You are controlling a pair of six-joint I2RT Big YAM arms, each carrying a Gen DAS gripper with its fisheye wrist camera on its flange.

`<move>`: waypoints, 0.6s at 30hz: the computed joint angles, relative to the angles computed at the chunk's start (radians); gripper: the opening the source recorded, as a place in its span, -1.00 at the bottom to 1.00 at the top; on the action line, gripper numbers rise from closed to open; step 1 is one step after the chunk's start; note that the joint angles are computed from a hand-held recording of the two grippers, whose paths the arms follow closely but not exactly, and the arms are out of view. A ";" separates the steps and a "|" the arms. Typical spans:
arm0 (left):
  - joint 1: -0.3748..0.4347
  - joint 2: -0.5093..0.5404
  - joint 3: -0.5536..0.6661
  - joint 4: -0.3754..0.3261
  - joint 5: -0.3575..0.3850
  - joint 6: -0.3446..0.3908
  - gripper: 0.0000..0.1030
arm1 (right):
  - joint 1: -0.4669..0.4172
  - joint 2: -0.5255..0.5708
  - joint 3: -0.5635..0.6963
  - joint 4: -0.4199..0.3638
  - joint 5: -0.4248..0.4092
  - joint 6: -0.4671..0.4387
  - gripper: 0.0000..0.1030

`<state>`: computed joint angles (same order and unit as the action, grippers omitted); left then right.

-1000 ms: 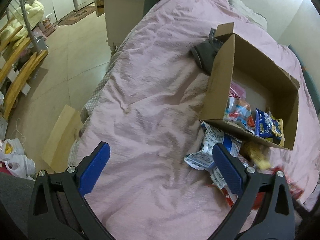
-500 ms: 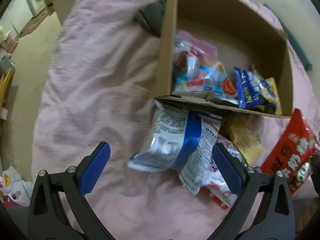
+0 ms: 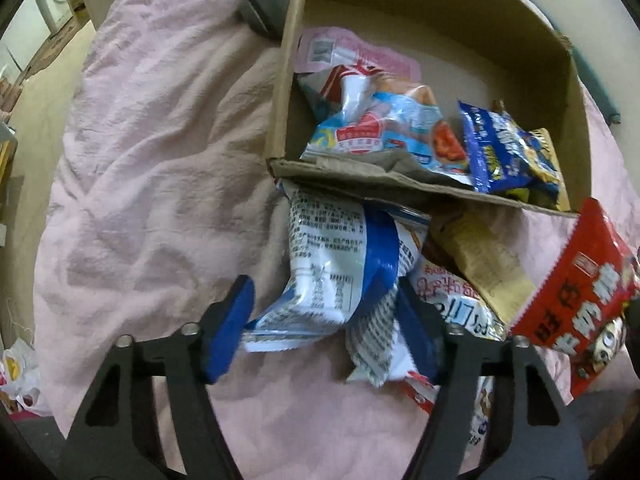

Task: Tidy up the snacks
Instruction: 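Grasp the red biscuit packet with right tool while left tool grasps white-blue bag, then carry the red biscuit packet and white-blue bag over the box with both tools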

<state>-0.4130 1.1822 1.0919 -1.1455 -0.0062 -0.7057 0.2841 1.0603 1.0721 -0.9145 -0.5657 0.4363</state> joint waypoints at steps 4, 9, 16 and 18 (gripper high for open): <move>-0.030 -0.037 0.005 -0.045 -0.013 -0.038 -0.02 | 0.003 0.000 0.001 -0.002 0.005 0.000 -0.82; -0.043 -0.117 -0.016 -0.088 0.001 -0.074 -0.77 | -0.012 -0.003 -0.004 -0.002 -0.004 0.009 -0.82; -0.082 -0.173 -0.041 -0.077 -0.026 -0.089 -0.87 | -0.010 -0.012 -0.006 0.001 -0.008 0.007 -0.82; -0.114 -0.191 -0.030 -0.084 -0.068 -0.095 -0.88 | -0.010 -0.021 -0.010 0.004 -0.011 0.008 -0.82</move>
